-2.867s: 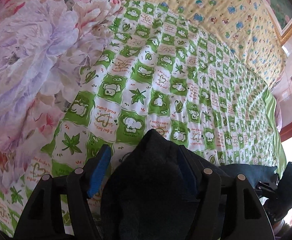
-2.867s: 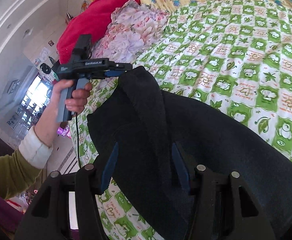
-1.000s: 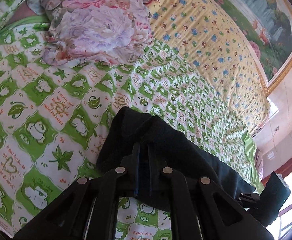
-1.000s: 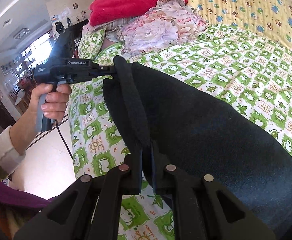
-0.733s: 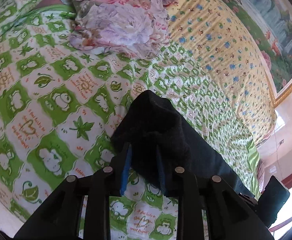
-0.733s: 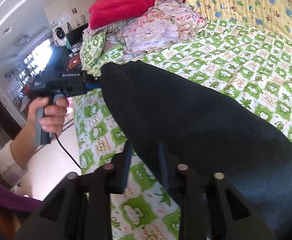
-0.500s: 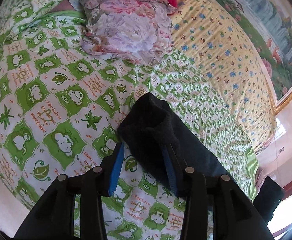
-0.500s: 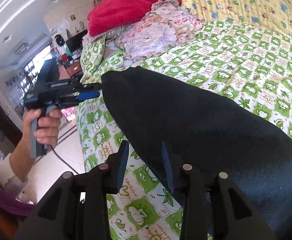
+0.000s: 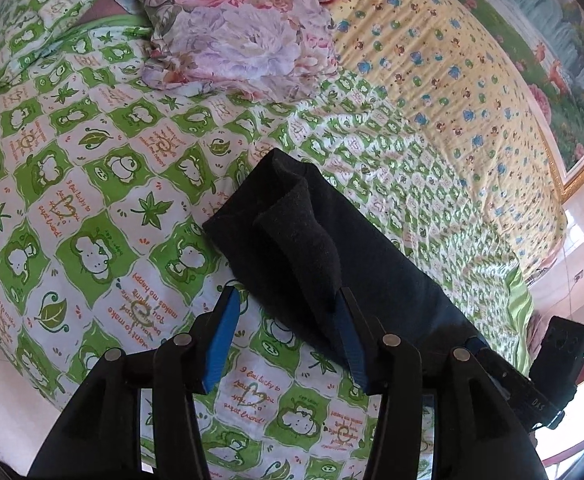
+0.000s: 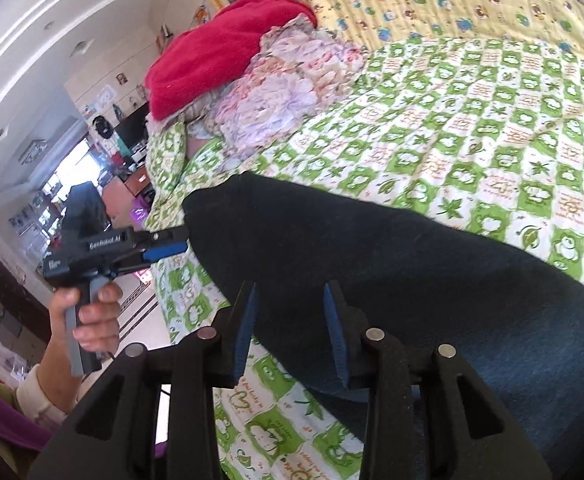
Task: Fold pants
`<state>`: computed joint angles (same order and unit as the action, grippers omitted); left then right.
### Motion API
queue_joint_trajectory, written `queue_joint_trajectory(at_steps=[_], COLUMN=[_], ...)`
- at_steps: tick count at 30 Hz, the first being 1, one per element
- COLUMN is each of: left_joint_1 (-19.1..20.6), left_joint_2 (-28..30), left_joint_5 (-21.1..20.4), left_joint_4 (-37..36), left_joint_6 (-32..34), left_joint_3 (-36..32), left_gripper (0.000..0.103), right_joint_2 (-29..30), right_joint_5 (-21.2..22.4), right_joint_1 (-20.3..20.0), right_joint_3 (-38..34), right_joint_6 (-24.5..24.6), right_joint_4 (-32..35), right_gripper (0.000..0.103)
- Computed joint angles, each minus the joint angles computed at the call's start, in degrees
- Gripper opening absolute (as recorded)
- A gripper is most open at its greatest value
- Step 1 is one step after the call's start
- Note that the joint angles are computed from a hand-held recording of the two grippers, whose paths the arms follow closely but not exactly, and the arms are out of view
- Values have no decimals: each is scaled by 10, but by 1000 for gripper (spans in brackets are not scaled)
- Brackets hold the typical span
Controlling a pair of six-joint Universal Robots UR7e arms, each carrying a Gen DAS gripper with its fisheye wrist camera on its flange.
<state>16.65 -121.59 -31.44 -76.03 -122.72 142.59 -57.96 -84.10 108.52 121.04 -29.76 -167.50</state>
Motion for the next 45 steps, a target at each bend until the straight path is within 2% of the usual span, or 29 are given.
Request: queue_joint_trajectory(at_steps=[4,8,11,16,20,25,30,32,33,35,37,42,45], left_joint_1=[17,28,33,47,72,108,145,161,168,177,165,69,49], left_joint_2=[7,-3,-10,-20,-20,-4,28,51,63,82,83,53,50], left_joint_5=[-1,-2,-2,1,7,17,31,40,44,47,56,101,113], left_joint_4=[-16,-29,-34,-57,-101,-169,-269,-314,-335,-361,-339,-114,-43], left_joint_6=[18,28,31,57,107,179,263,301,318,347,341,215,194], left_joint_3=[2,8,11,17,20,22,29,29,30,28,22,-22,-44], left_gripper=[50,50,50,50,50,50,49,47,46,30,23,22,22], right_joint_2=[3,16,30,73,112,139,140,140,139,134,127,96,101], right_joint_5=[4,-21,-19,-39,-69,-100,-135,-154,-164,-183,-193,-183,-173], right_joint_1=[-6,-4,-10,-18,-20,-15,-3,5,10,20,28,41,43], right_joint_3=[-20,-51,-83,-163,-225,-261,-261,-256,-251,-236,-220,-184,-185], right_joint_6=[22,43,64,93,99,77,24,2,-5,-20,-31,-44,-31], right_joint_4=[2,-2,17,97,179,257,287,280,271,245,216,108,57], right_gripper=[36,36,36,36,36,36,35,32,31,23,20,17,17])
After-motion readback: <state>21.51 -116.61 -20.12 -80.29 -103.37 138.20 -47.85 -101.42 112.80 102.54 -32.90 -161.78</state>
